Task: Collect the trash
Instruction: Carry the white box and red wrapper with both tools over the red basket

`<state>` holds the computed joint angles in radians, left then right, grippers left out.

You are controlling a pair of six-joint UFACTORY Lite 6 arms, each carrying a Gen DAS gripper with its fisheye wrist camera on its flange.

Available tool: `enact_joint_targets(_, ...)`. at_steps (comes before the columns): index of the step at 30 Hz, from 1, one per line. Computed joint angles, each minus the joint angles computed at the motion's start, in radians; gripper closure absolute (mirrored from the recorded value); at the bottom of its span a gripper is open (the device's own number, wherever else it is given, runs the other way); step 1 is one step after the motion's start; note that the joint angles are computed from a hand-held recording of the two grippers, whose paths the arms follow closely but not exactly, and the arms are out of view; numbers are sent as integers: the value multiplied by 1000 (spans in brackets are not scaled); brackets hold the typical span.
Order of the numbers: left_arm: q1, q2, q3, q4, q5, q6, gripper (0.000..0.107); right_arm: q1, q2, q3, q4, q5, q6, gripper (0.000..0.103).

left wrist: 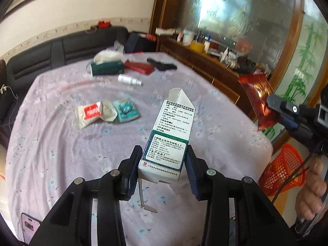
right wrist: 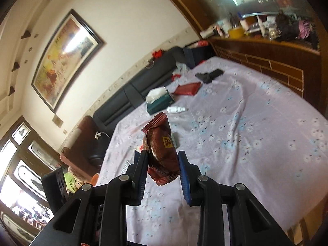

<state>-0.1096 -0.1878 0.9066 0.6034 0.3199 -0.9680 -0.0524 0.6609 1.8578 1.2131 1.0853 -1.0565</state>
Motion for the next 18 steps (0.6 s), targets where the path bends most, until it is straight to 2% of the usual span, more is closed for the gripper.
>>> enact_joint_targets(4,-102,-88,-15,119,89,-152,67,-82,-188,-204,50,22,-105,72)
enact_joint_targets(10,-324,-153,22,342,298,-400,67,-212,-347,-346,95,111,-186,72)
enact_joint_targets(13,-418,-156,54,398,384,-457,67,-284,-416,-410,109,157,-223,72)
enact_joint_targets(18,-524,-150,107,428,461,-481,67,-386,-484,-478,115,228,-263,72)
